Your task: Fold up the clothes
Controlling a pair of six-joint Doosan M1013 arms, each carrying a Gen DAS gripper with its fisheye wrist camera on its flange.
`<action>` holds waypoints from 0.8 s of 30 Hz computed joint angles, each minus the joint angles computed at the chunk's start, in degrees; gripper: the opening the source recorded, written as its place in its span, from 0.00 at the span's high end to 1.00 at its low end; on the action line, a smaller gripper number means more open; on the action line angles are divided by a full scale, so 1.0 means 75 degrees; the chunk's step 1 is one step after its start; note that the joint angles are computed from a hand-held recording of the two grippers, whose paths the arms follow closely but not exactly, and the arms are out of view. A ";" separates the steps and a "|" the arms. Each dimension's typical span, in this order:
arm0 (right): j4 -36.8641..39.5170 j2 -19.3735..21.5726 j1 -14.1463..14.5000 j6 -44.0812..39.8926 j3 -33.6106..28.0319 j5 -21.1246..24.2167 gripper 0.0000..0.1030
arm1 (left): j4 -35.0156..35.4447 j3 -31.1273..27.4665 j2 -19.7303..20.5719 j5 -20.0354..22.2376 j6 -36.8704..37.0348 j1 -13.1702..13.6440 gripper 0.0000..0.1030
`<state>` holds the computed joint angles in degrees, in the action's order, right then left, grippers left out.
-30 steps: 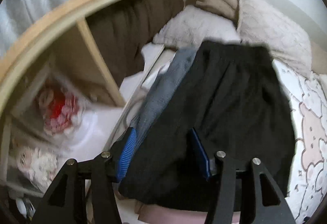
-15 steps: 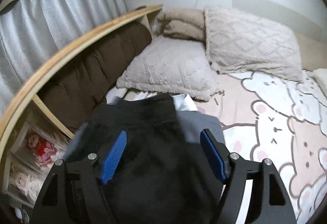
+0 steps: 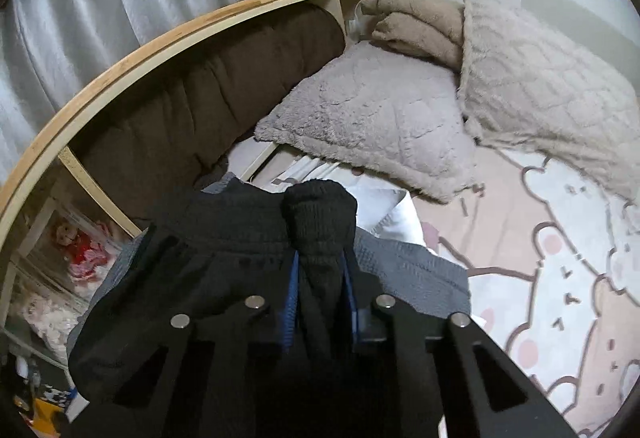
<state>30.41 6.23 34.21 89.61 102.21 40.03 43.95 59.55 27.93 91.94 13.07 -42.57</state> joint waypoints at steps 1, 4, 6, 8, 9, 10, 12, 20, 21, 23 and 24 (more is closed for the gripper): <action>0.0085 0.0009 -0.0015 -0.0087 0.0007 -0.0003 0.80 | 0.0064 0.0100 -0.0098 -0.0203 -0.0072 -0.0039 0.82; 0.0289 0.0011 -0.0031 -0.0273 0.0040 -0.0029 0.80 | 0.0364 0.0290 -0.0317 -0.0661 0.0021 -0.0209 0.82; 0.0362 0.0014 -0.0035 -0.0348 0.0049 0.0010 0.80 | 0.0391 0.0309 -0.0379 -0.0873 0.0193 -0.0311 0.82; 0.0379 0.0013 -0.0039 -0.0365 0.0056 0.0034 0.80 | 0.0315 0.0311 -0.0404 -0.1097 0.0348 -0.0389 0.82; 0.0375 0.0011 -0.0040 -0.0357 0.0059 0.0040 0.80 | 0.0275 0.0283 -0.0376 -0.1152 0.0483 -0.0424 0.82; 0.0370 0.0009 -0.0040 -0.0349 0.0061 0.0045 0.80 | 0.0238 0.0218 -0.0300 -0.1113 0.0683 -0.0449 0.82; 0.0362 -0.0003 -0.0041 -0.0300 0.0068 0.0048 0.80 | 0.0091 0.0061 -0.0100 -0.0862 0.0998 -0.0427 0.80; -0.0029 -0.0226 0.0025 0.0005 0.0135 -0.0106 0.80 | -0.0114 0.0311 -0.0147 -0.1573 0.0799 -0.0444 0.31; -0.0085 -0.0237 0.0022 0.0064 0.0140 -0.0098 0.80 | 0.0045 0.0363 -0.0228 -0.1679 0.0819 -0.0508 0.31; -0.0239 -0.0240 0.0017 0.0219 0.0139 -0.0056 0.80 | 0.0429 0.0465 -0.0393 -0.1618 0.0913 -0.0644 0.31; -0.0284 -0.0241 0.0012 0.0276 0.0140 -0.0042 0.80 | 0.0615 0.0546 -0.0494 -0.1532 0.0958 -0.0707 0.30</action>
